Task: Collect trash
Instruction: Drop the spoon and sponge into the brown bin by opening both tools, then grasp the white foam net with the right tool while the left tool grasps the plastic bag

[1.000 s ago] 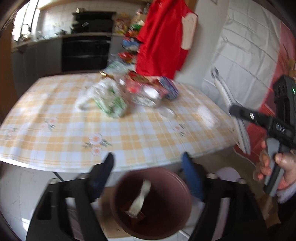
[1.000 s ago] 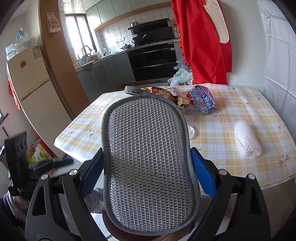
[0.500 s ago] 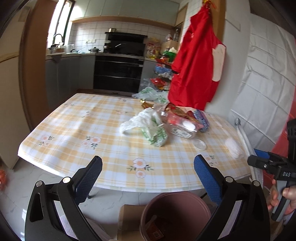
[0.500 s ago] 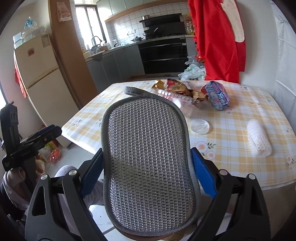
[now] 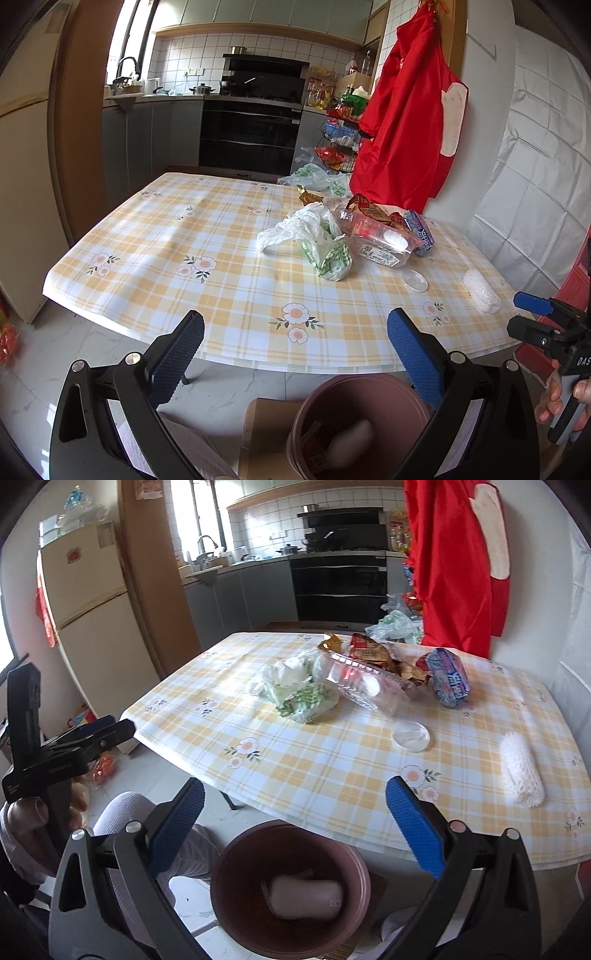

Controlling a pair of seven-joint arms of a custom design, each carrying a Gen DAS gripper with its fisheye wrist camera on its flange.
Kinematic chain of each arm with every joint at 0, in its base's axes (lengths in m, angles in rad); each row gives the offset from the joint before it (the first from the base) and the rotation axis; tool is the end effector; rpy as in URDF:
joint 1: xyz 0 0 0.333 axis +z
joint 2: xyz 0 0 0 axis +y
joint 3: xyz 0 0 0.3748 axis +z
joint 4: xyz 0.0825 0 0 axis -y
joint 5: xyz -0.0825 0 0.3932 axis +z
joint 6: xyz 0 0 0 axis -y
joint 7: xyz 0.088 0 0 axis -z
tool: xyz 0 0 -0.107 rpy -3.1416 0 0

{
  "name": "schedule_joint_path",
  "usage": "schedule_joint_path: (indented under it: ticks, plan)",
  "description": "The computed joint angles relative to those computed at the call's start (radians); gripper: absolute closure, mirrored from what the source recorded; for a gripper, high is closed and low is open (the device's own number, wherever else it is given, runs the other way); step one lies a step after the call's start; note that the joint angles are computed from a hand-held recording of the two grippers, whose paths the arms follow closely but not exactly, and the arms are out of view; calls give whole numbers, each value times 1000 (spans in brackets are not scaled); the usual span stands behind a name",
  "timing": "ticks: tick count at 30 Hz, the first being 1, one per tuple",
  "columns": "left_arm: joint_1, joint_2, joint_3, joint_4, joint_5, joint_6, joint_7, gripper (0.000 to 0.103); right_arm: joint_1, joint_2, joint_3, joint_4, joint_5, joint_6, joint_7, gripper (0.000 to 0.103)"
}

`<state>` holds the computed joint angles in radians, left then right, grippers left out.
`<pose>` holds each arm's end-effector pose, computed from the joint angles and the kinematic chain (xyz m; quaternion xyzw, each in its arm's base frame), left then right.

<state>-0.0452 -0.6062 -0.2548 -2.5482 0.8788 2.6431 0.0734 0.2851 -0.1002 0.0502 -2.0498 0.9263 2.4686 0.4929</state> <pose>0.3605 -0.1520 0.5771 -0.7661 0.4362 -0.3164 0.3503 0.5381 0.1869 0.5953 -0.8420 0.3331 -0.0673 0.4191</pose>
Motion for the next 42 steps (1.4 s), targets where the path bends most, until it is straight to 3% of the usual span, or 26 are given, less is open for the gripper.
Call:
schedule_joint_path:
  ticks: [19,26,31,38,42]
  plan:
    - [-5,61,0,31,-21,-33,29,6,-41,96,-6,54,-71,40,136,6]
    - [-14,120,26,56,-48,-25,47,6,-60,146,-8,84,-78,42,163,6]
    - [20,198,-6,135,13,-97,5,6,-78,199,-10,125,-98,47,189,6]
    - [65,354,48,261,179,73,-41,6,-104,277,-13,196,-141,78,228,6]
    - [67,489,85,362,198,128,41,6,-118,322,-21,242,-192,120,251,6]
